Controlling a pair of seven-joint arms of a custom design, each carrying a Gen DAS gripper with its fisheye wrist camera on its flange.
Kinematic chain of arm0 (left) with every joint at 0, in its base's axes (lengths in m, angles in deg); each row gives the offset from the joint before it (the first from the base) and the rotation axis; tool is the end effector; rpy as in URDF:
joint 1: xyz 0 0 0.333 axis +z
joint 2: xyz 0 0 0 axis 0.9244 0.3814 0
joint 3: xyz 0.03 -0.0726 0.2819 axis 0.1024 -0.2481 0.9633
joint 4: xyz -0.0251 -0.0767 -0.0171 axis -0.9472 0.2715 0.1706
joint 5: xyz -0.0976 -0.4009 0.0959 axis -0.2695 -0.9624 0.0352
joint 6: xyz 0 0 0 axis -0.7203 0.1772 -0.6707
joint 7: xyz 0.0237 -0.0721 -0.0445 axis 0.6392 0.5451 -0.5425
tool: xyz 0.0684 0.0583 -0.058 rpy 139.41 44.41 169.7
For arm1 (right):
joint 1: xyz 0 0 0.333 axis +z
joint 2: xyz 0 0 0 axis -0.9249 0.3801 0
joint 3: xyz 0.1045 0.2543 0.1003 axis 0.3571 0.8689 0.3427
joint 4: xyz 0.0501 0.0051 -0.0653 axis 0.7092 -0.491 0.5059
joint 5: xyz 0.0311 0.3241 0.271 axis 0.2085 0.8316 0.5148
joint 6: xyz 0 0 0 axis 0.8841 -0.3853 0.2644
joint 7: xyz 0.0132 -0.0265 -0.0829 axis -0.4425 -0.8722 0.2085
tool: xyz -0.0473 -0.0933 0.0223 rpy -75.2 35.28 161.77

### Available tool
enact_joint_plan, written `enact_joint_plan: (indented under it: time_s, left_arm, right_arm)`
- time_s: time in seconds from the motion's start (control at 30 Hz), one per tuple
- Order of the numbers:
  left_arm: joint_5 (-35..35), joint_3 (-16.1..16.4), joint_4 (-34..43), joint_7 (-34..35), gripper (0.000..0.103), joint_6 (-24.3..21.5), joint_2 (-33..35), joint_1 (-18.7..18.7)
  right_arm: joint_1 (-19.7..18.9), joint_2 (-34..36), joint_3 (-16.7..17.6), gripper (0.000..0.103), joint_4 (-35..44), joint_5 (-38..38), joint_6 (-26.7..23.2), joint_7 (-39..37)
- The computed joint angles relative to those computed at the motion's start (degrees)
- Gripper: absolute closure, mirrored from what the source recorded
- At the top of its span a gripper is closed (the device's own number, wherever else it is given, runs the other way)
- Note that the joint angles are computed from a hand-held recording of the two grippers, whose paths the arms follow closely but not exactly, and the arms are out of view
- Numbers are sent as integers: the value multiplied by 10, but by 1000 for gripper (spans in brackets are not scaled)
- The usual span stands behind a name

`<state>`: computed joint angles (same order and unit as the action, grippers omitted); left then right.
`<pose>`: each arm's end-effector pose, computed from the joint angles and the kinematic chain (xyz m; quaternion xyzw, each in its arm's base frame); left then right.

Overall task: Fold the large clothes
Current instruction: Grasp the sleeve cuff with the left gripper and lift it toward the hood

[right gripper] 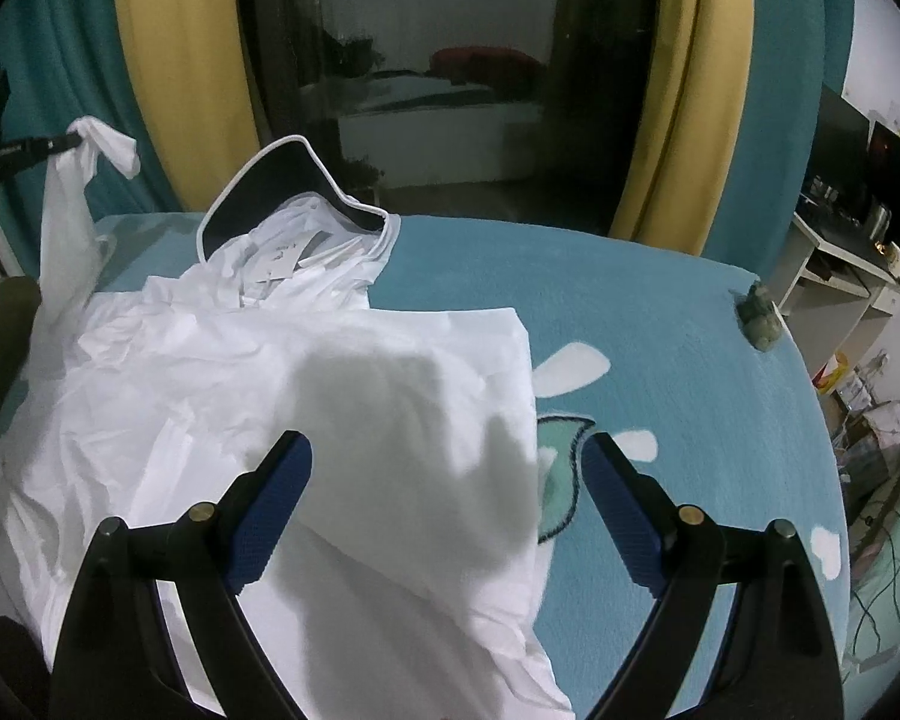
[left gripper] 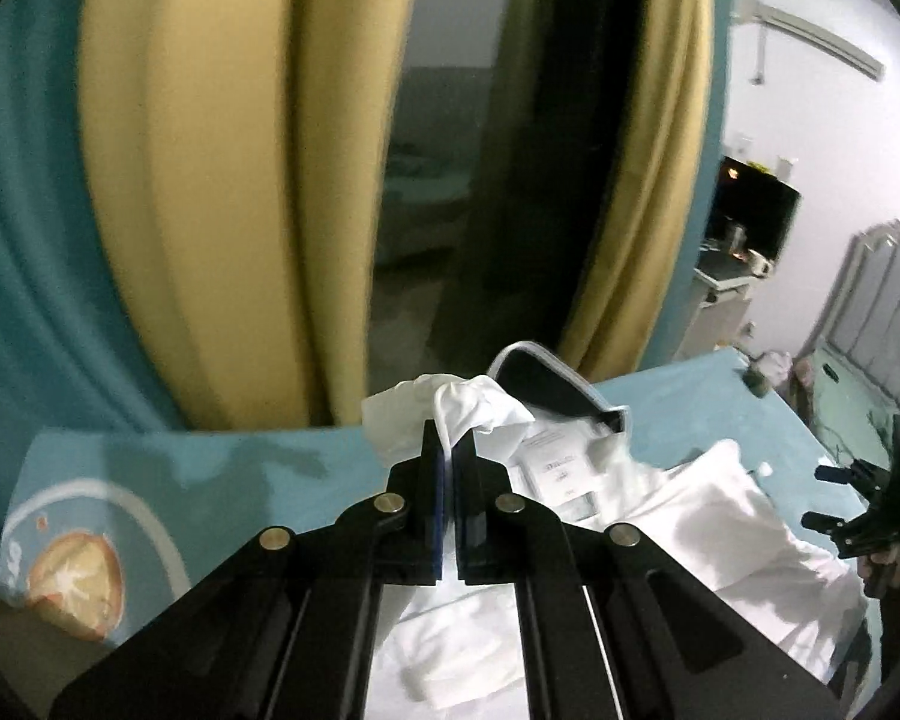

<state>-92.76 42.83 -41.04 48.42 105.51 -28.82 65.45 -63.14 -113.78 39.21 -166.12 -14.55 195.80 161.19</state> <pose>0.5729 0.0297 0.6030 -0.5312 0.7089 -0.4012 0.2331 0.4065 0.0803 0.5209 -0.6987 0.6198 -0.2371 0.2673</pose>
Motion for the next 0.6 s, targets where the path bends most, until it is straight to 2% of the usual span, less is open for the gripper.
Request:
enact_joint_plan:
  time_s: [0.13, 0.37, 0.6]
  left_arm:
    - [3, -13, -6, -2, 100, -6, -18, -20]
    - [18, -43, -1, -29, 100, -5, 1, -61]
    - [7, -79, -4, -40, 100, -53, 46, -93]
  right_arm:
    - [1, -37, -14, 12, -28, 8, 0, -9]
    - [-16, -98, -35, 12, -73, 28, -11, -23]
    - [-41, -121, -44, 12, -93, 36, -27, -33]
